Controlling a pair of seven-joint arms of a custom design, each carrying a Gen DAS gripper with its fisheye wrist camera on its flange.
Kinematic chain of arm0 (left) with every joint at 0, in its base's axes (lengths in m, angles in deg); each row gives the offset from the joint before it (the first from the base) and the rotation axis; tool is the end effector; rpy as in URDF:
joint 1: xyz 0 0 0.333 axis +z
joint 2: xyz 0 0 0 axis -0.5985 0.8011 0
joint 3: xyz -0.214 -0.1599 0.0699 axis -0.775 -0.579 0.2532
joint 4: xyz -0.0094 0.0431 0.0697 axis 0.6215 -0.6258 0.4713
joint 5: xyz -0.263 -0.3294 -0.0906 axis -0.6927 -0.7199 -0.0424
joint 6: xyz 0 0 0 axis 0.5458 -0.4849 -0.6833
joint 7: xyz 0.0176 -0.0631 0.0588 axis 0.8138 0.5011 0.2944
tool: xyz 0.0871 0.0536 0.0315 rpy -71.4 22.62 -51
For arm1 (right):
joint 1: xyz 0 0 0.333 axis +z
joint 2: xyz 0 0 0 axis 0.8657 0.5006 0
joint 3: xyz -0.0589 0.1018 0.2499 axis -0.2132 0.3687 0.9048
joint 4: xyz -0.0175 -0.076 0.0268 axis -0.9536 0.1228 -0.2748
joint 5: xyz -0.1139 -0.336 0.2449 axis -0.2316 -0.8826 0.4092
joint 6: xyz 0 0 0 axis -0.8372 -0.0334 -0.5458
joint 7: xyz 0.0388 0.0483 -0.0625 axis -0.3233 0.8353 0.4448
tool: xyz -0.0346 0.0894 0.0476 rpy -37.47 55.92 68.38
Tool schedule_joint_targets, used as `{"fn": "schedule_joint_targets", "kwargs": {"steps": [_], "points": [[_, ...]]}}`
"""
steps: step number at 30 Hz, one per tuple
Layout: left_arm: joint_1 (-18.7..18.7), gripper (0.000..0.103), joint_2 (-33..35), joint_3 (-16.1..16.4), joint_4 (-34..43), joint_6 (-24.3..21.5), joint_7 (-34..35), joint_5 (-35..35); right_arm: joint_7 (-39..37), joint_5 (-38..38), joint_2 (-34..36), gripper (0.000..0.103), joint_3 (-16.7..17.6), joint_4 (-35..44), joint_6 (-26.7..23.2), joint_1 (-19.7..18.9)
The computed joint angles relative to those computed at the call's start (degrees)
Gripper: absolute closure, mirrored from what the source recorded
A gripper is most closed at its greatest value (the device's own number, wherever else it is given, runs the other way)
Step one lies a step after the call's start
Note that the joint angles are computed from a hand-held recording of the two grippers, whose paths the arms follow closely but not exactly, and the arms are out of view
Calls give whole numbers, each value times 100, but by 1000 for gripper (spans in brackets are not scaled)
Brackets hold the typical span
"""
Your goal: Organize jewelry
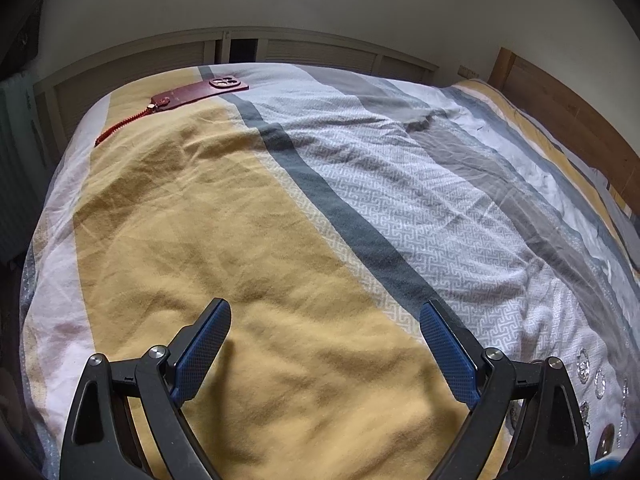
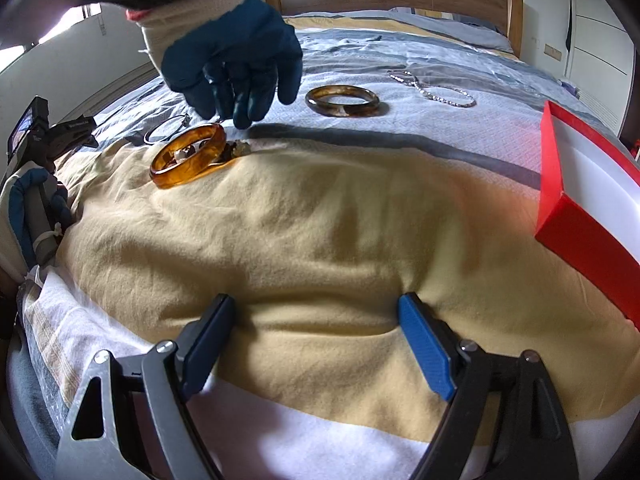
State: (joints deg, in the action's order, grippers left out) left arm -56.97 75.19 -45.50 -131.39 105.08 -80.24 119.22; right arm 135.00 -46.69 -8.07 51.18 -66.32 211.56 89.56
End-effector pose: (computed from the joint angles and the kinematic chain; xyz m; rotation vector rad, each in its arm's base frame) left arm 0.5144 -0.3483 0.4565 -2.2671 1.0248 -0.6606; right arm 0.3464 0.3065 0.4353 -1.7967 1.7764 -0.5315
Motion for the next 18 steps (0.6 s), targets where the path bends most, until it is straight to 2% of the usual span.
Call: {"fn": "schedule_joint_targets", "kwargs": {"steps": [10, 15, 18], "points": [[96, 9, -467, -25, -321, 3, -196, -15, 23, 27, -86, 20, -3, -61, -23, 8], [129, 9, -616, -140, -361, -363, -353, 236, 44, 14, -90, 20, 9, -70, -16, 2], [140, 9, -548, -124, -339, -250, -236, 167, 68, 4, -91, 20, 18, -75, -5, 2]]}}
